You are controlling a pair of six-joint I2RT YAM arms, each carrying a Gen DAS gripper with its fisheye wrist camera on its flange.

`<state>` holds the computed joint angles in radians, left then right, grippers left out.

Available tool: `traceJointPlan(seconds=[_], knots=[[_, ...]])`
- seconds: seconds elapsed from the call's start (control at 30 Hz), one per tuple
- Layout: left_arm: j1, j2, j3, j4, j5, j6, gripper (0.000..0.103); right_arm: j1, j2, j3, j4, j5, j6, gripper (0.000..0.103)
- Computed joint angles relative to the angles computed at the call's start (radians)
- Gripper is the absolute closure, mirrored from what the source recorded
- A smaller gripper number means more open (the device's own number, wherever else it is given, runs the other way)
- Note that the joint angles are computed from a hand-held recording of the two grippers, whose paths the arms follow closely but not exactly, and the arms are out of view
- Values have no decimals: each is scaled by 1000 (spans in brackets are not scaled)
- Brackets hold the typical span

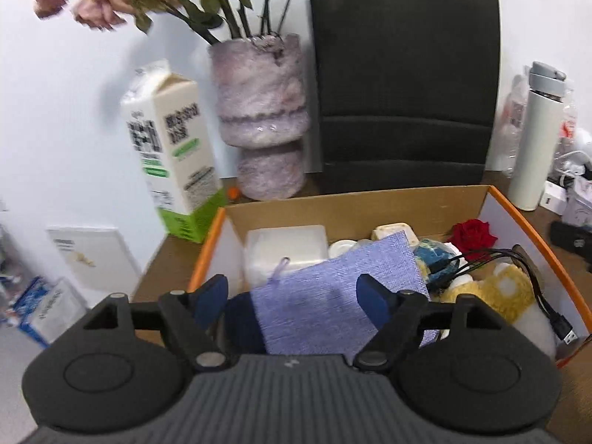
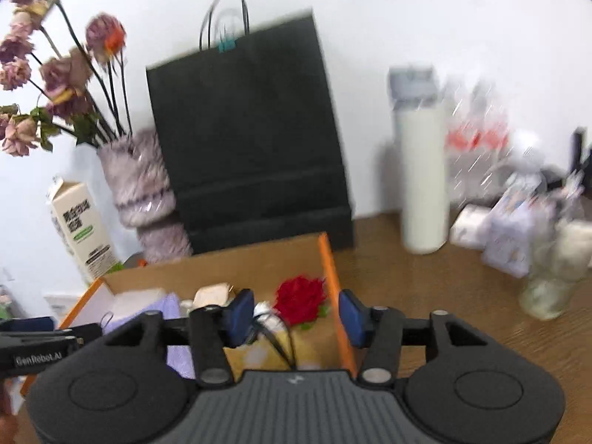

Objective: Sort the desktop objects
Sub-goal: 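Carry the pouch and black cable into the box and open both tools, then move both open tools back toward the small items beside the box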

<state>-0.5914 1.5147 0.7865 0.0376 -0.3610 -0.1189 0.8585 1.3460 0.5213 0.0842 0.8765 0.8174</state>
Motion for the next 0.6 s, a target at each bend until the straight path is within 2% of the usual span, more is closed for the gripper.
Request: traceJointPlan(seconds=[0.07, 0.13, 0.23, 0.33, 0.4, 0.47, 0.53, 0.6], knots=[[-39, -62, -17, -26, -31, -17, 18, 54, -66, -6, -54, 28, 3, 47], [-70, -122, -37, -50, -25, -48, 2, 101, -159, -34, -93, 14, 7, 37], [-114, -190, -67, -93, 4, -84, 0, 185, -188, -36, -189, 51, 18, 30], [-205, -191, -87, -149, -103, -123, 0, 270, -111, 8, -393, 128, 151, 27], [-259, -200, -122, -179, -163, -162, 0, 335, -87, 2, -489, 135, 285, 27], [-314, -232, -170, -231, -207, -228, 0, 420, -49, 13, -615, 129, 476, 27], [-368, -306, -253, -256, -209, -319, 0, 555, 76, 75, -821, 123, 765, 26], [-447, -407, -347, -306, -206, -438, 0, 700, 213, 125, -952, 106, 1004, 24]])
